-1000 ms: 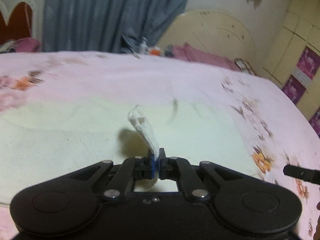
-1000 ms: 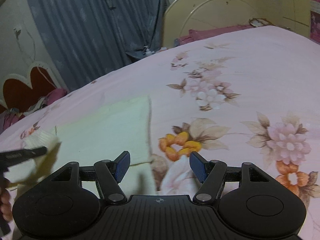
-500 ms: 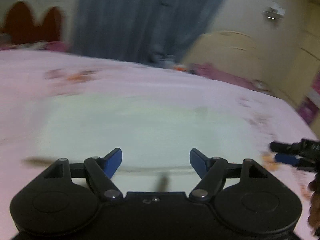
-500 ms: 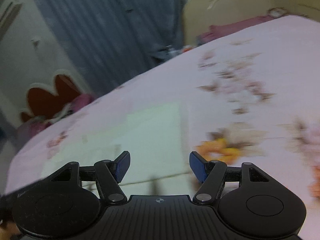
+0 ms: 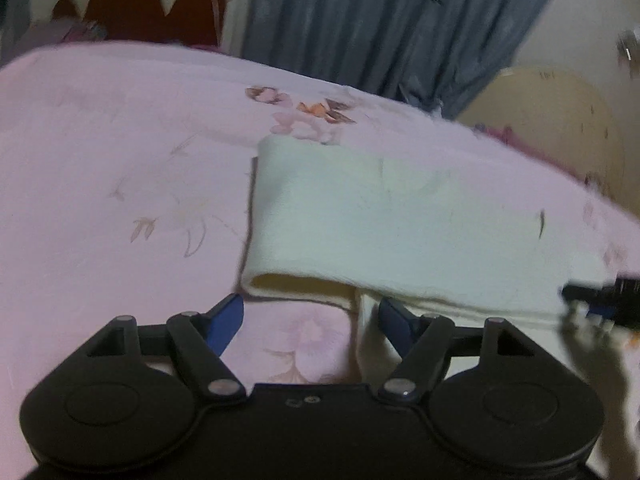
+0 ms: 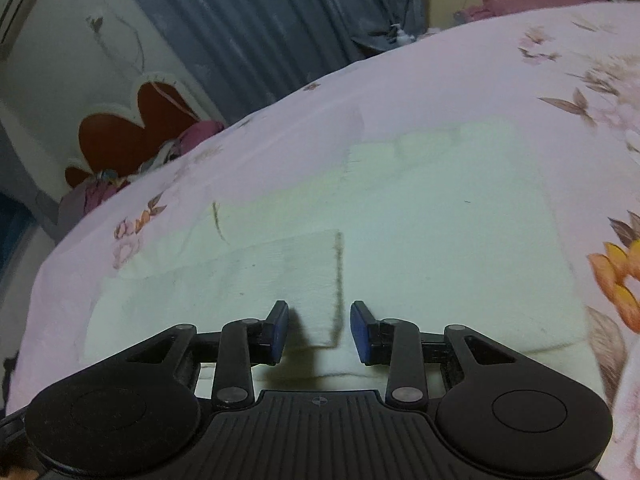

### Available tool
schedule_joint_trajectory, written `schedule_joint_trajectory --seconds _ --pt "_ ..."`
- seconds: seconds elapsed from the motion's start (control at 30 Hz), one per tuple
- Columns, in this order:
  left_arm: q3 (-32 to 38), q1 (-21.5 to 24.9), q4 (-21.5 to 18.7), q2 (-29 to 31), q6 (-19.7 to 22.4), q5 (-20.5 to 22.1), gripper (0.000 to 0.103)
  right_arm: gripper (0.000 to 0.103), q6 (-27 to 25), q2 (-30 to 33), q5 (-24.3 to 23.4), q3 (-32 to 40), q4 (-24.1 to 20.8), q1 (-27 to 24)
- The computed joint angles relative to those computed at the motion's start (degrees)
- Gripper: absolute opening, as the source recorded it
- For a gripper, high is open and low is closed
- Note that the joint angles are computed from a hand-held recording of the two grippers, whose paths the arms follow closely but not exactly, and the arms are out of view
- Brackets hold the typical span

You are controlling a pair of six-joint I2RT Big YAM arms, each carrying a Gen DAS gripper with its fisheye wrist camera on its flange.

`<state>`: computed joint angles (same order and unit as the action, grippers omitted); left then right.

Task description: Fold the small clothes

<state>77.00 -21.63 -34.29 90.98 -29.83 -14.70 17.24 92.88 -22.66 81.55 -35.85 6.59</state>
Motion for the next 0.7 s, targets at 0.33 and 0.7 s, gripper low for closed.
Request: schedule_joint_trajectory --seconds 0.33,0.7 --pt "1.2 -1.0 -0.8 1.0 5.4 -2.4 0.065 0.006 -6.0 -4.0 2.2 -1.7 6.1 2.0" --pt "0.7 -1.4 0.9 0.6 9.3 -0.9 0.032 0.006 -7.2 -8.3 5.9 -4.2 8.1 -3.6"
